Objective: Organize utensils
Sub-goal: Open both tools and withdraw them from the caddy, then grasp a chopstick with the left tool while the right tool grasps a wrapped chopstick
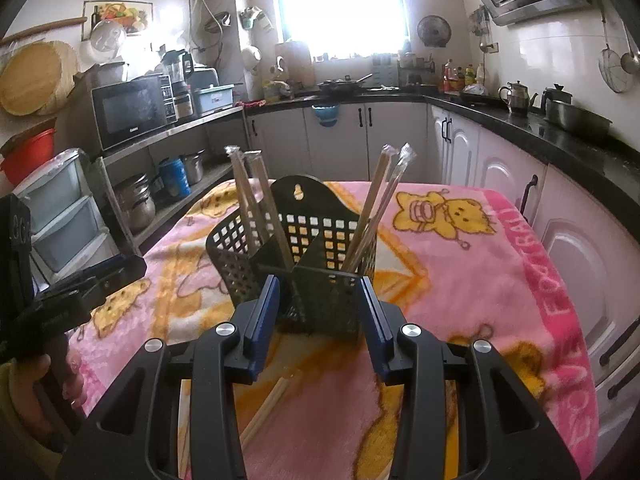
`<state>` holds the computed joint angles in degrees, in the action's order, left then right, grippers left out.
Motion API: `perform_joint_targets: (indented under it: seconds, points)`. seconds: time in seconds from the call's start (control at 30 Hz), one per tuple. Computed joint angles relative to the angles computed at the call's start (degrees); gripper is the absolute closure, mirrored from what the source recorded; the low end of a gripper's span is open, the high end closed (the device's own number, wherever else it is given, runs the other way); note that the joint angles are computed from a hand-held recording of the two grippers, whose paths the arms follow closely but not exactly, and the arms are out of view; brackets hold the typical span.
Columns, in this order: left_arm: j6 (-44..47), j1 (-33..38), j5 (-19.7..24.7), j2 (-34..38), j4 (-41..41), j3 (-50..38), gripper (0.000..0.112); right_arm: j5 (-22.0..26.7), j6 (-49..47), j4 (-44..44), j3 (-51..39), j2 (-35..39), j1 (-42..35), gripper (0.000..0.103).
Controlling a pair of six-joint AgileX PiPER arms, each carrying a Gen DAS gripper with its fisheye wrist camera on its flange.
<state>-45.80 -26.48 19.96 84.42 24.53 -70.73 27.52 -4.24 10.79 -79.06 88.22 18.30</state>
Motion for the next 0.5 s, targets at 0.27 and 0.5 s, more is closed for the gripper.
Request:
perform_joint_targets:
  seconds: [0.27,0.5]
  points:
    - [-3.2,-1.0,-0.1,-2.4,2.1,4.6,0.042,0.0,-0.1,-0.8,3.6,-1.9,1.8,0.064]
    - [-3.2,-1.3,0.5,-3.3,1.5,7.1,0.041,-0.2,-0.3,-0.6,6.3,-2.9,2.8,0.064]
